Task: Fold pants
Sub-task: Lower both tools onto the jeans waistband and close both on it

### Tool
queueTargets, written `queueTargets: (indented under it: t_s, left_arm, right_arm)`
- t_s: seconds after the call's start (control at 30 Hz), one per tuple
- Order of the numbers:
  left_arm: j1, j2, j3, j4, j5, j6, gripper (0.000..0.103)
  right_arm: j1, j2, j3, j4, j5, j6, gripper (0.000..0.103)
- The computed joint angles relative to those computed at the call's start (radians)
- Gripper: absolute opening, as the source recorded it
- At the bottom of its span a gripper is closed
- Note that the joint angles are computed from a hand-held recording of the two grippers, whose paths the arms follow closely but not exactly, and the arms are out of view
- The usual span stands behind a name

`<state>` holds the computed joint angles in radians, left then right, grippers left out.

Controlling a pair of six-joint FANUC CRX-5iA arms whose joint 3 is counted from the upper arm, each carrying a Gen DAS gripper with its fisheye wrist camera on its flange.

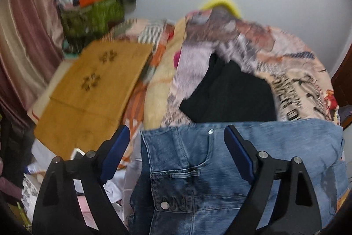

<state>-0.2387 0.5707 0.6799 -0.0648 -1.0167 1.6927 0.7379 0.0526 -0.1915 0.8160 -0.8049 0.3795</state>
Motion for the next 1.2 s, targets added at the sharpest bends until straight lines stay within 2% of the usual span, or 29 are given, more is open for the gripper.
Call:
queueTargets:
  t_s: [0.2, 0.37, 0.4, 0.5, 0.53, 0.6, 0.67, 0.7, 0.8, 0.87, 0.93, 1.07, 1.13, 1.2]
  left_arm:
    - [0.034, 0.171, 0.164, 0.041, -0.164, 0.005, 0.088]
    - [0.048, 0.299, 0.290, 0.100, -0.267, 0.006, 0.088]
    - [0.042, 0.327, 0.332, 0.083, -0.295, 0.016, 0.088]
    - [0.033, 0.390, 0.431, 0.048, -0.358, 0.019, 0.088]
    - [0.032, 0.405, 0.453, 0.045, -0.369, 0.018, 0.088]
    - [0.033, 0.428, 0.483, 0.046, -0.381, 0.017, 0.088]
    - [0.031, 0.432, 0.491, 0.032, -0.376, 0.012, 0.088]
    - [0.029, 0.436, 0.497, 0.026, -0.372, 0.009, 0.088]
    - [0.025, 0.437, 0.504, 0.016, -0.359, -0.001, 0.074]
    - [0.017, 0.417, 0.481, 0.011, -0.335, -0.025, 0.057]
    - [0.008, 0.409, 0.478, -0.004, -0.337, -0.040, 0.048]
    - [0.017, 0.356, 0.396, 0.046, -0.289, -0.058, 0.027]
    - [0.025, 0.329, 0.352, 0.075, -0.263, -0.058, 0.022]
    - [0.027, 0.291, 0.297, 0.088, -0.223, -0.060, 0.020]
  right_arm:
    - [-0.072, 0.079, 0.078, -0.164, 0.064, 0.218, 0.101]
    - [-0.109, 0.165, 0.181, -0.310, 0.057, 0.403, 0.101]
    - [-0.117, 0.184, 0.205, -0.338, 0.049, 0.437, 0.100]
    - [-0.138, 0.244, 0.283, -0.422, 0.006, 0.524, 0.089]
    - [-0.145, 0.263, 0.312, -0.458, -0.013, 0.560, 0.080]
    - [-0.158, 0.299, 0.366, -0.516, -0.054, 0.625, 0.070]
    - [-0.163, 0.299, 0.364, -0.534, -0.033, 0.647, 0.068]
    - [-0.165, 0.296, 0.364, -0.548, -0.027, 0.663, 0.063]
    - [-0.173, 0.295, 0.381, -0.611, -0.025, 0.721, 0.046]
    - [-0.170, 0.295, 0.382, -0.606, -0.033, 0.716, 0.043]
    - [-0.166, 0.292, 0.381, -0.602, -0.042, 0.710, 0.033]
    - [-0.159, 0.273, 0.363, -0.595, -0.053, 0.692, 0.023]
    - [-0.145, 0.258, 0.340, -0.566, -0.057, 0.677, 0.015]
    - [-0.130, 0.249, 0.326, -0.548, -0.070, 0.680, 0.011]
